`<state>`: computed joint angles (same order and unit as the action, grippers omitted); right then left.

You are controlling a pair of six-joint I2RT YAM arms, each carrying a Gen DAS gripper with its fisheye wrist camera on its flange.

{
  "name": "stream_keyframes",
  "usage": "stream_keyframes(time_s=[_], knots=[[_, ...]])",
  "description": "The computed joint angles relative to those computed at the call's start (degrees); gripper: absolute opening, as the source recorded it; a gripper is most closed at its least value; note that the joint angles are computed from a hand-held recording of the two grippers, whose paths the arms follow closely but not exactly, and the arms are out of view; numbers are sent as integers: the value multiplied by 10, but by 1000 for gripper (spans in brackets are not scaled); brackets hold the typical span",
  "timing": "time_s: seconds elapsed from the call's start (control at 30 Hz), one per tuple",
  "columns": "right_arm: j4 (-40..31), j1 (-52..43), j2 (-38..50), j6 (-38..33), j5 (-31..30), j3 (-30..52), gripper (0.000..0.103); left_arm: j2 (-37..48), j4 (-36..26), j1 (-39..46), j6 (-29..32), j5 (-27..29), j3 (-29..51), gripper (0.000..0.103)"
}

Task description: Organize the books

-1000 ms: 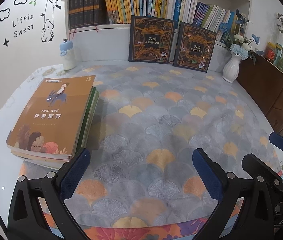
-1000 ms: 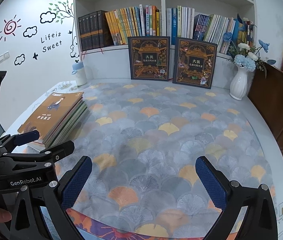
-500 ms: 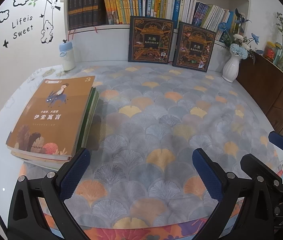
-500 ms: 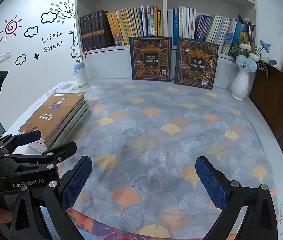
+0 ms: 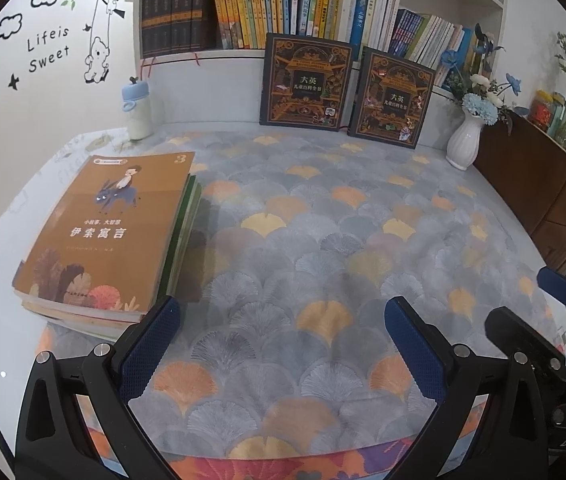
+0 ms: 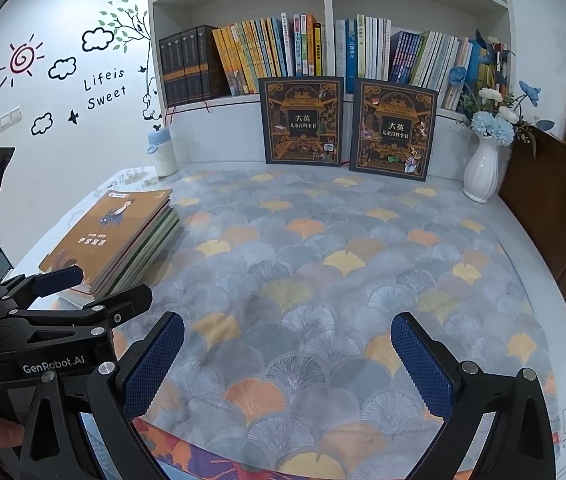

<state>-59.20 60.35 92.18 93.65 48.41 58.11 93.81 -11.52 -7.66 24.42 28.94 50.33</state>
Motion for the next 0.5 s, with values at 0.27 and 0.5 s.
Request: stream_keyframes(time_s=[0.27,0.5], knots=[[4,4,-8,8,6,-7,103,0,-7,6,3,14,2,102],[8,3,-8,10,4,-10,103,-11,0,6,0,13,-6,102]])
